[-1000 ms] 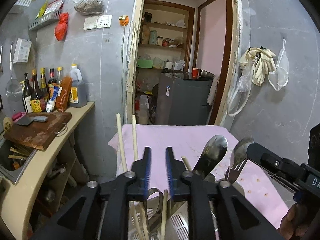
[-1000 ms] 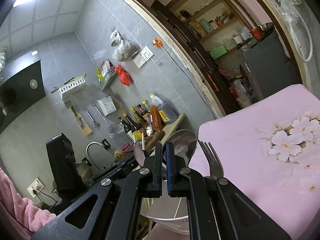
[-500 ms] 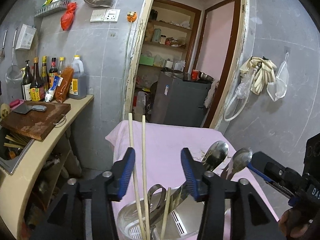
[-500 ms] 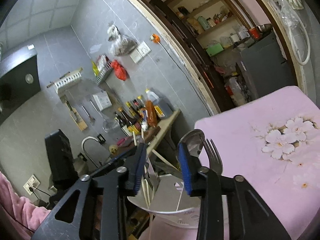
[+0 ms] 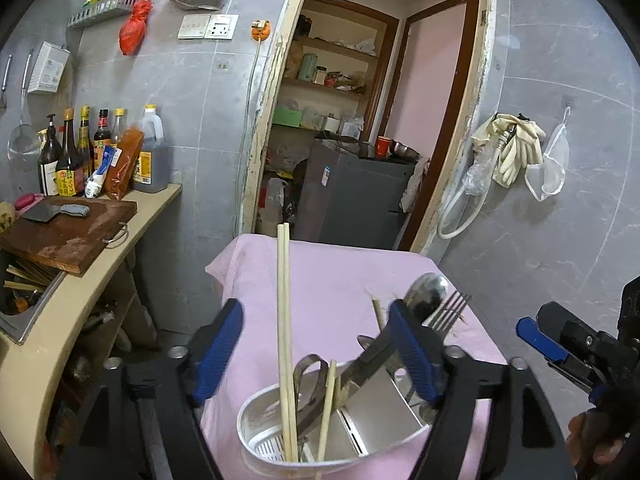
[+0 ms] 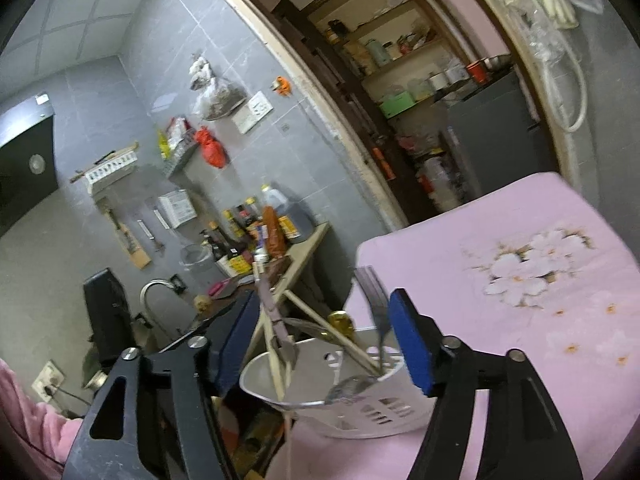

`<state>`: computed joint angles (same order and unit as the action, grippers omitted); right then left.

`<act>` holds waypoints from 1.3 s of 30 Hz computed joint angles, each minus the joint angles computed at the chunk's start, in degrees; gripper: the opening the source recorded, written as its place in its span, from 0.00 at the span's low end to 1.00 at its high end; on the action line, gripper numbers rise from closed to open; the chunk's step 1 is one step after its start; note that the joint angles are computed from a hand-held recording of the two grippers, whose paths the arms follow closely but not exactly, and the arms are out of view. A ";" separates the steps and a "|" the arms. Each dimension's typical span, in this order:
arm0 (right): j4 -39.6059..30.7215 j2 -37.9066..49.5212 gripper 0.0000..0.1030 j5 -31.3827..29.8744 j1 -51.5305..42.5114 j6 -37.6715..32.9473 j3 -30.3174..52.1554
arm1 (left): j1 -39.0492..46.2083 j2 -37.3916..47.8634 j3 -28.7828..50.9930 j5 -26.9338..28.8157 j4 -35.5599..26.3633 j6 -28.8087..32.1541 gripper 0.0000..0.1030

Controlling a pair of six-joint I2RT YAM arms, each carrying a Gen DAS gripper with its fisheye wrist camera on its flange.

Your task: Organize utensils

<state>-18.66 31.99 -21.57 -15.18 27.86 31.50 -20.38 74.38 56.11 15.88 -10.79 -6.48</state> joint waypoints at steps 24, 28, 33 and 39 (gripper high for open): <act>-33.62 -15.65 0.99 50.12 28.03 -3.16 11.43 | -10.35 -20.14 -17.22 -14.41 1.17 -1.34 0.99; -34.69 -17.21 0.99 46.93 24.51 -4.30 10.47 | -11.17 -20.05 -17.91 -15.75 1.10 -1.32 0.99; -32.50 -17.91 0.99 37.75 13.34 -8.54 8.90 | -12.12 -19.55 -18.06 -16.57 1.05 -0.64 0.99; -31.39 -17.46 0.99 34.12 9.26 -9.91 8.17 | -12.60 -19.54 -17.93 -16.81 0.87 -0.64 0.99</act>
